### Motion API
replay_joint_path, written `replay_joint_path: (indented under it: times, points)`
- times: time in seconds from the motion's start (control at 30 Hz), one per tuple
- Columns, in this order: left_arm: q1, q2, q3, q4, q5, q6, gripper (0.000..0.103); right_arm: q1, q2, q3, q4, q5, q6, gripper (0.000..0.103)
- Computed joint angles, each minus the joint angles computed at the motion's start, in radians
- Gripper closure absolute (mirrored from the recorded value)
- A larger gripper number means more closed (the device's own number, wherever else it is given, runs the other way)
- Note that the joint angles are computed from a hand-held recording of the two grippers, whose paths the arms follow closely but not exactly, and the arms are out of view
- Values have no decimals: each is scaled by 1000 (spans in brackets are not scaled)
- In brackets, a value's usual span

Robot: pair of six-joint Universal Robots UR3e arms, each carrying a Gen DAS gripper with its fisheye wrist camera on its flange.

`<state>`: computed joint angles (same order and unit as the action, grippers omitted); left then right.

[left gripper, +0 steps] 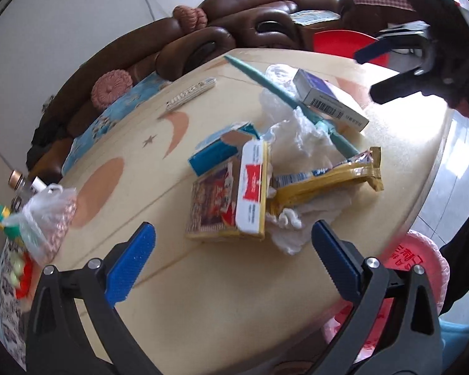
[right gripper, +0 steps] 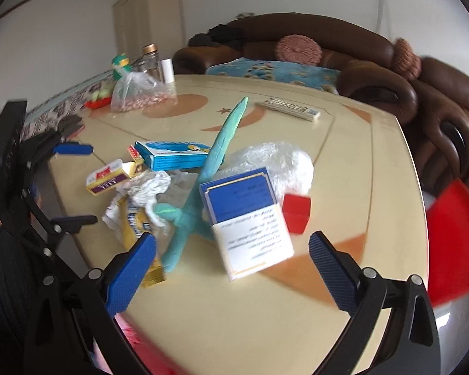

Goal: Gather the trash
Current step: 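Move both tools toward the trash pile on the table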

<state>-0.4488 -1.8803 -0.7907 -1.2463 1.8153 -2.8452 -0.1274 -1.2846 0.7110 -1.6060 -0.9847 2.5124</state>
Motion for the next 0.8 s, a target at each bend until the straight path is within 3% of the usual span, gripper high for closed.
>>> replay_joint_path:
  times: [0.2,0.57,0.8]
  points:
    - [-6,-3,-40,104,1,81,5,1,171,-282,185,-4,-104,8]
    - [-47,15,-163,248,40,204,5,14,140,-133,45,-18,-114,8]
    - [-5,52,-198,265,-19,214,9,3,144,-135,42,-12,-93,8]
